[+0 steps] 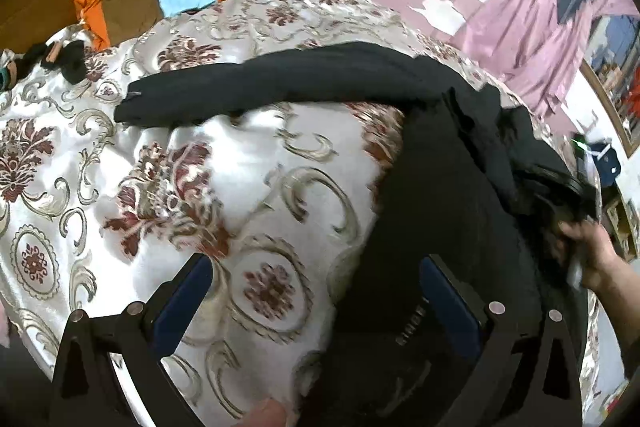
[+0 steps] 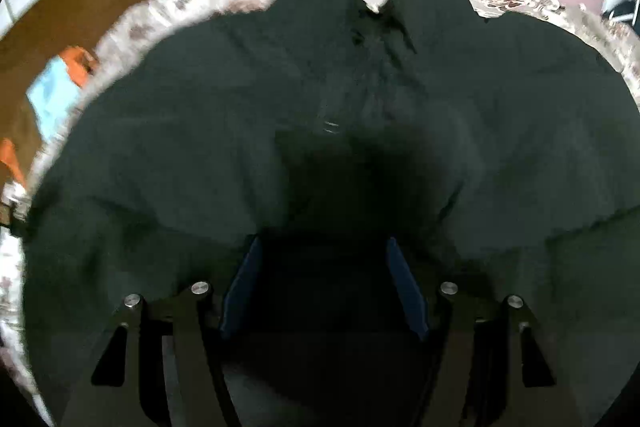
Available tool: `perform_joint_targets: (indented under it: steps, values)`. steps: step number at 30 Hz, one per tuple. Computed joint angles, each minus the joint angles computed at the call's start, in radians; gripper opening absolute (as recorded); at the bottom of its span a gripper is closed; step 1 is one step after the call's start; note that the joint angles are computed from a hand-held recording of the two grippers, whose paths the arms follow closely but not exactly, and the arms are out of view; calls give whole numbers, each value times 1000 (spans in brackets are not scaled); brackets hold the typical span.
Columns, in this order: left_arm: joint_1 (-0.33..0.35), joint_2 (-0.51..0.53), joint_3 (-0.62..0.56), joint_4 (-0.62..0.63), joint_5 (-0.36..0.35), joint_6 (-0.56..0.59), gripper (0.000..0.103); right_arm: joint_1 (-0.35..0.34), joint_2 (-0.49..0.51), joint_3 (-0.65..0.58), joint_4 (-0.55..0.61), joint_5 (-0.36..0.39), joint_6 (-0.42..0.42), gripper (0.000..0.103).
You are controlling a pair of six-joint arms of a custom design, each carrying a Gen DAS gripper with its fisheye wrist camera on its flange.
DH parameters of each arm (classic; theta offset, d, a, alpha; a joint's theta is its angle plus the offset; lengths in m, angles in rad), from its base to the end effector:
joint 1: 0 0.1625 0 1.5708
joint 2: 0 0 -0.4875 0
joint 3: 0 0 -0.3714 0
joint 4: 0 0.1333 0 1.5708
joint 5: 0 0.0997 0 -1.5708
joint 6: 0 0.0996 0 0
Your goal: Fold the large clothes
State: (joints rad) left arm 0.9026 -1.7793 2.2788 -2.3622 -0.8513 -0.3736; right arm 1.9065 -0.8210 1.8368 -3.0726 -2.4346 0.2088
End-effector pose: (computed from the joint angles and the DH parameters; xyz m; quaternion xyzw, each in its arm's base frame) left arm -0.0558 -0.3918 0.4185 0.0853 0.9235 -0.2914 0.2344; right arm 0.2673 -0.5913 0.1930 -0.0446 -0.8861 0.3197 0.3326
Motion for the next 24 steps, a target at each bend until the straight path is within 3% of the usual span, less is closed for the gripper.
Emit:
perform_joint_targets:
  steps: [5,9,12,14,16,17,24]
  values:
    - [147,81,-72,-160,-27,95,103,61,-40,65,-58,93,-54,64]
    - [349,211,-217,-282,-222,119,103,109,-85,135,-47,140,-72,65]
    - [456,307,-300,-335,-347,103,103,130,-103,144,-13,163,-80,65]
    - [492,355,-332,-358,-366,68,103,144,-98,125,16,169,-90,65]
    - [548,405,-372,-365,-470,17,103,153,-89,94,46,173,-108,65]
    - [565,424,-385,-372,-489,-19,103,156,-80,75,58,179,-122,65]
    - [628,510,-427,-526,-694,-125,102,170,-9,-55,92,205,-153,65]
